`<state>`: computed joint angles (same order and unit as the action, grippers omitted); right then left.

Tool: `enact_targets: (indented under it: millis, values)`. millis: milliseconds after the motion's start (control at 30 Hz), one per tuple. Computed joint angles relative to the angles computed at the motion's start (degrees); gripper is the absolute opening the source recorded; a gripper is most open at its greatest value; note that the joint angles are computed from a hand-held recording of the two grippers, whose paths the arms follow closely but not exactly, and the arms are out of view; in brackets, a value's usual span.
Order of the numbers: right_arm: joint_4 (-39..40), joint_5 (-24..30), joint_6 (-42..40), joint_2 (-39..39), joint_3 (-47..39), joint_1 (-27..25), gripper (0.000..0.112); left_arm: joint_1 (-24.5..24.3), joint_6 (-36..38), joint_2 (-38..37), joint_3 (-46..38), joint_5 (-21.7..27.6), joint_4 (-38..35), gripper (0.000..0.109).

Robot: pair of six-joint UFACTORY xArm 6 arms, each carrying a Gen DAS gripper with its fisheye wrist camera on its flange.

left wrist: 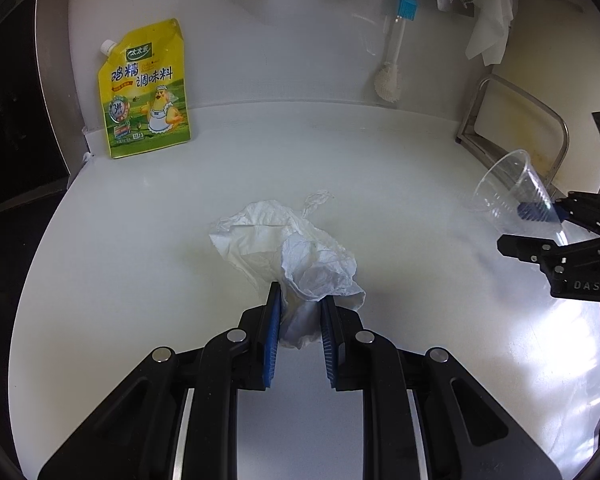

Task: Collect trash
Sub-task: 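Grasp the clear plastic cup with the right tool while the left tool holds the tissue, then carry the tissue and clear cup over the grey basket with both tools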

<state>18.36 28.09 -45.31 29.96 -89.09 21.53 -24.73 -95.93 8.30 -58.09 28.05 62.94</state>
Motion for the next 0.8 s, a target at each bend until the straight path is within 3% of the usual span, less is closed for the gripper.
enact_targets:
  millis: [300, 533, 667, 800]
  values:
    - [5.1, -9.0, 0.9, -17.4, 21.6, -0.2, 0.060, -1.6, -4.0, -1.2, 0.2, 1.4, 5.7, 0.019]
    - [19.4, -19.2, -3.0, -33.6, 42.0, 0.8, 0.060, -3.3, -7.4, -3.4, 1.7, -1.5, 10.1, 0.019]
    - [19.6, -21.5, 2.2, -43.5, 52.5, 1.1, 0.060, -7.7, -12.0, -6.2, 3.5, 1.6, 18.7, 0.019]
    - [12.9, -23.5, 11.6, -57.3, 64.9, 1.1, 0.060, -11.9, -12.6, -11.6, 8.6, 5.3, 19.9, 0.019]
